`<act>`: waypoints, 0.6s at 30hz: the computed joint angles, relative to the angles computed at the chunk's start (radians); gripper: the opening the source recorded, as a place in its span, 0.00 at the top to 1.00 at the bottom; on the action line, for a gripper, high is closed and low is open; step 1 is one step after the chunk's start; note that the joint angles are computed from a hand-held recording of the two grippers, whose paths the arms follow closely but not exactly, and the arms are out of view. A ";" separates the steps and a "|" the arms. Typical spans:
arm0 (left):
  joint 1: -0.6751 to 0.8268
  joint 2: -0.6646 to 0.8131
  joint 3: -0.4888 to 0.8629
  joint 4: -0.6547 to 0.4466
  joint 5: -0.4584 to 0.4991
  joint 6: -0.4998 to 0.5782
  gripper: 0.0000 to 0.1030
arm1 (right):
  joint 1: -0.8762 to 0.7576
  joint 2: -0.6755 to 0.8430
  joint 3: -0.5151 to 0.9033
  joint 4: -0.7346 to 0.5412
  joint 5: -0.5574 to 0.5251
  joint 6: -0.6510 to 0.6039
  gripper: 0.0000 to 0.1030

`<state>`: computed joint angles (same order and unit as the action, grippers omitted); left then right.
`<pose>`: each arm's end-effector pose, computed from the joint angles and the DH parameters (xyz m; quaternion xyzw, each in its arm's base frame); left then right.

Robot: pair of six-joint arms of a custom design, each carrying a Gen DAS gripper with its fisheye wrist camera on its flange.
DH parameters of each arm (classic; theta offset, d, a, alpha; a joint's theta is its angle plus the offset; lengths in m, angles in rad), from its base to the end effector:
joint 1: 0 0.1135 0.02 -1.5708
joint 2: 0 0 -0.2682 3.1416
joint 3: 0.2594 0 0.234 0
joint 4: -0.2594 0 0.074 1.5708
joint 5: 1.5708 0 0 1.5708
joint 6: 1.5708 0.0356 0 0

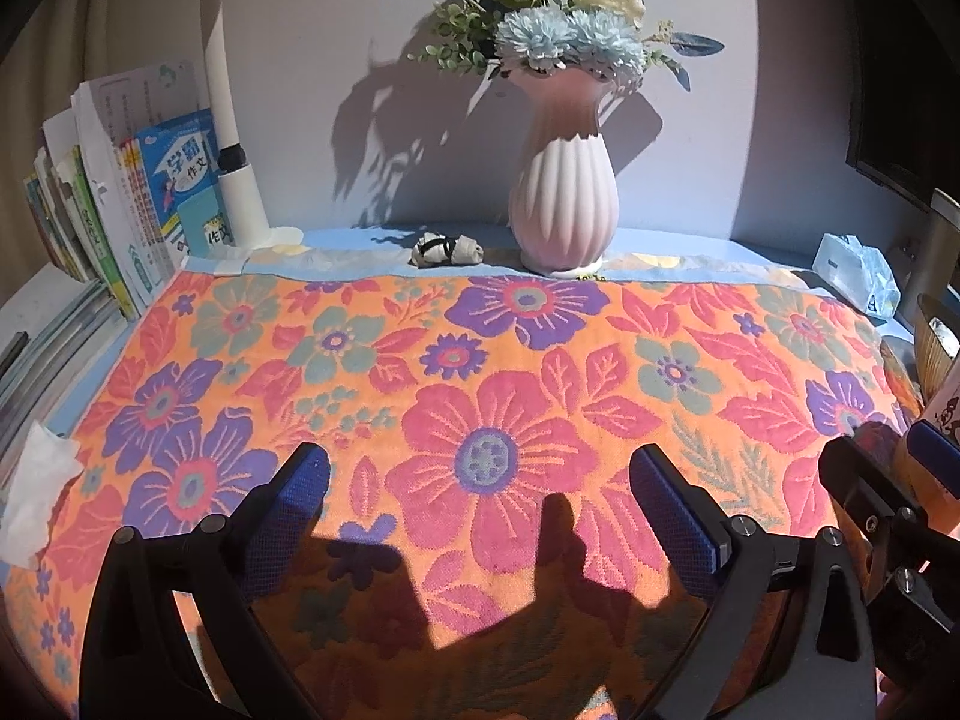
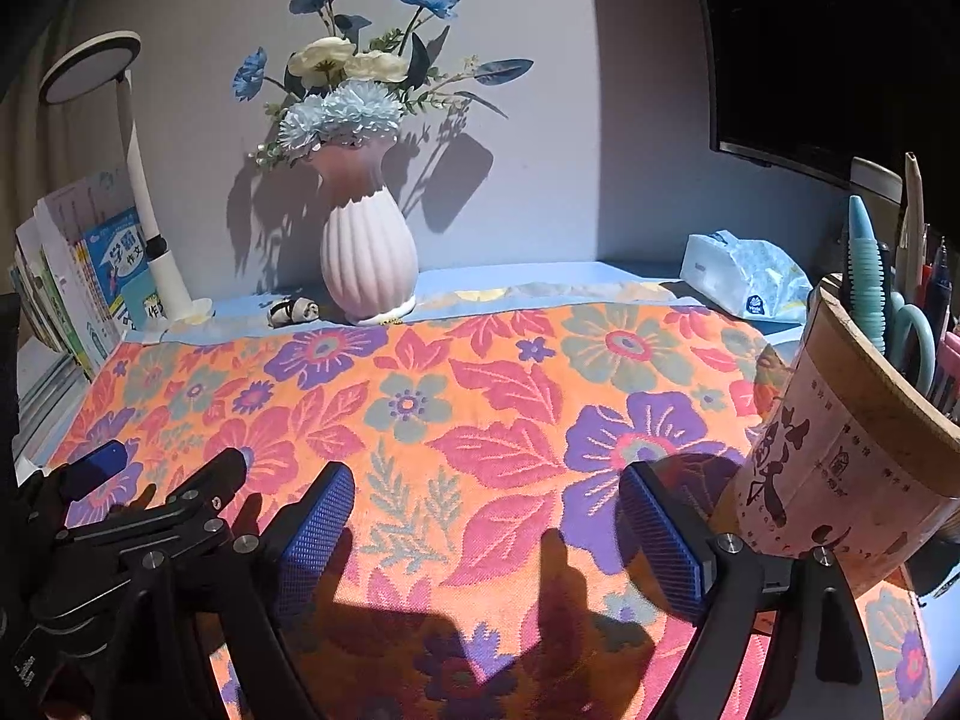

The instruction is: Organize soft objects

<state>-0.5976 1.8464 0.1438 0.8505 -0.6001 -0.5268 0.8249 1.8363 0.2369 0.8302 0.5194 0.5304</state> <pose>0.1691 -0.0908 0.0617 -0.0722 0.8974 0.0550 0.4317 0.1618 0.1491 0.0715 -0.0315 0.8949 0.0522 0.4420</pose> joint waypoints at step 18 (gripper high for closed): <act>0.009 0.003 0.008 -0.017 0.019 0.008 0.03 | 0.001 0.006 0.015 -0.022 0.002 -0.006 0.14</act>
